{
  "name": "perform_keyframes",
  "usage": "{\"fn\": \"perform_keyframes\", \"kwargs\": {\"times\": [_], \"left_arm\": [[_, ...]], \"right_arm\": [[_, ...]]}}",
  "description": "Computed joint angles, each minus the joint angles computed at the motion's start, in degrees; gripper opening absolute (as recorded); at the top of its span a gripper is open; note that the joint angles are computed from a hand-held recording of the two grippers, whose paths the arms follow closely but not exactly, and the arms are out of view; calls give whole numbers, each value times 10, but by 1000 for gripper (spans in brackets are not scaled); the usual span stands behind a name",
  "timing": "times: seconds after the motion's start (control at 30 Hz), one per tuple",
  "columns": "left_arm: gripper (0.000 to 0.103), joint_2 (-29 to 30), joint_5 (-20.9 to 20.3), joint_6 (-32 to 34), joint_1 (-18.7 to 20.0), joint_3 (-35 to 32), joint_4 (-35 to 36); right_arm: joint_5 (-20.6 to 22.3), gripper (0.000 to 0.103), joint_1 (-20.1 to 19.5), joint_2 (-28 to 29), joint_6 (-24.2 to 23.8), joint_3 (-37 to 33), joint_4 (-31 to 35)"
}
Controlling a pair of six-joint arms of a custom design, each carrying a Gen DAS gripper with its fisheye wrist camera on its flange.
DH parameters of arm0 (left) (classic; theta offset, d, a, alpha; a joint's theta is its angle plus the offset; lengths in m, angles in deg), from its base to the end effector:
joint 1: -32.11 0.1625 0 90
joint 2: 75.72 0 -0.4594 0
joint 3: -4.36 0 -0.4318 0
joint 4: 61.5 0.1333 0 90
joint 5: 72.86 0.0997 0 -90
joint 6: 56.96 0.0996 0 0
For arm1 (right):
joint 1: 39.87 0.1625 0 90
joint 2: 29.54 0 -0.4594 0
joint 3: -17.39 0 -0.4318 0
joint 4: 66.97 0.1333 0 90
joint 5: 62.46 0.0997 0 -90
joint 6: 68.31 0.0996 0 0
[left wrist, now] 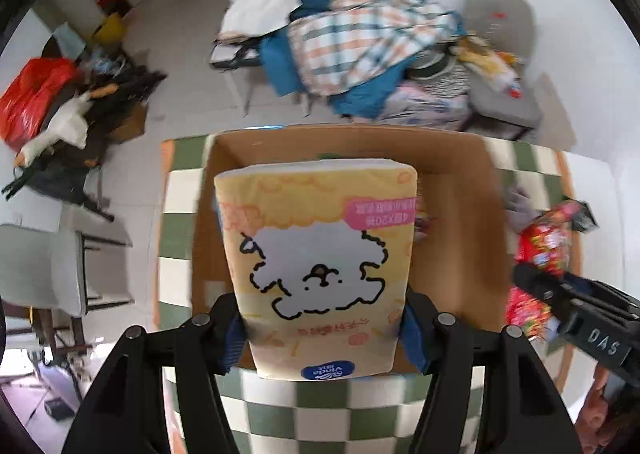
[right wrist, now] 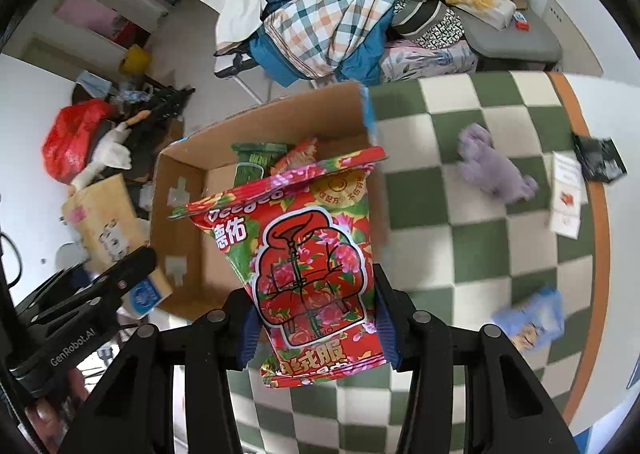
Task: Organize soft objects
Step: 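Carry both items into the box and release them, then grasp the lilac plush toy with the left tool while the right tool grasps the blue tissue pack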
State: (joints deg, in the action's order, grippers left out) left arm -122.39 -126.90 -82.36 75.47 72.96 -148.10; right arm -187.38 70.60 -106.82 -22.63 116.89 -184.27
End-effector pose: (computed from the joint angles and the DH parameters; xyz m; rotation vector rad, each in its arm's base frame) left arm -0.4292 -0.6691 0.2199 0.6106 2.3123 -0.0217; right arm 0.2839 -0.5424 0.3748 -0.6085 -2.5532 0.5481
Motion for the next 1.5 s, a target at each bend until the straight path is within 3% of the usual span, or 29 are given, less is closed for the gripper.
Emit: {"fn": "perform_keyframes", "kwargs": {"times": [0.13, 0.3, 0.47, 0.67, 0.73, 0.77, 0.83, 1.0, 1.17, 1.5], "left_arm": [[60, 36, 14, 8, 39, -49, 29], [60, 82, 6, 20, 73, -99, 55], [60, 116, -21, 22, 92, -143, 78], [61, 146, -14, 28, 100, -176, 104], [62, 150, -29, 23, 104, -188, 104], [68, 149, -32, 23, 105, -187, 100], [84, 146, -33, 28, 105, -186, 93], [95, 135, -37, 31, 102, -174, 90], [96, 97, -45, 22, 97, -123, 54], [96, 15, -12, 20, 70, -9, -15]], "right_arm": [[-36, 50, -8, 75, 32, -63, 41], [-57, 50, -40, 128, 39, -105, 65], [-86, 50, -60, 164, 35, -132, 86], [-105, 52, -75, 188, 41, -155, 116], [-115, 60, -77, 196, 41, -163, 126], [-118, 71, -78, 197, 38, -164, 124], [-121, 79, -77, 196, 27, -162, 112], [-113, 87, -75, 188, 18, -154, 92], [-91, 103, -69, 178, 1, -135, 69], [-85, 103, -38, 162, 0, -86, 51]]}}
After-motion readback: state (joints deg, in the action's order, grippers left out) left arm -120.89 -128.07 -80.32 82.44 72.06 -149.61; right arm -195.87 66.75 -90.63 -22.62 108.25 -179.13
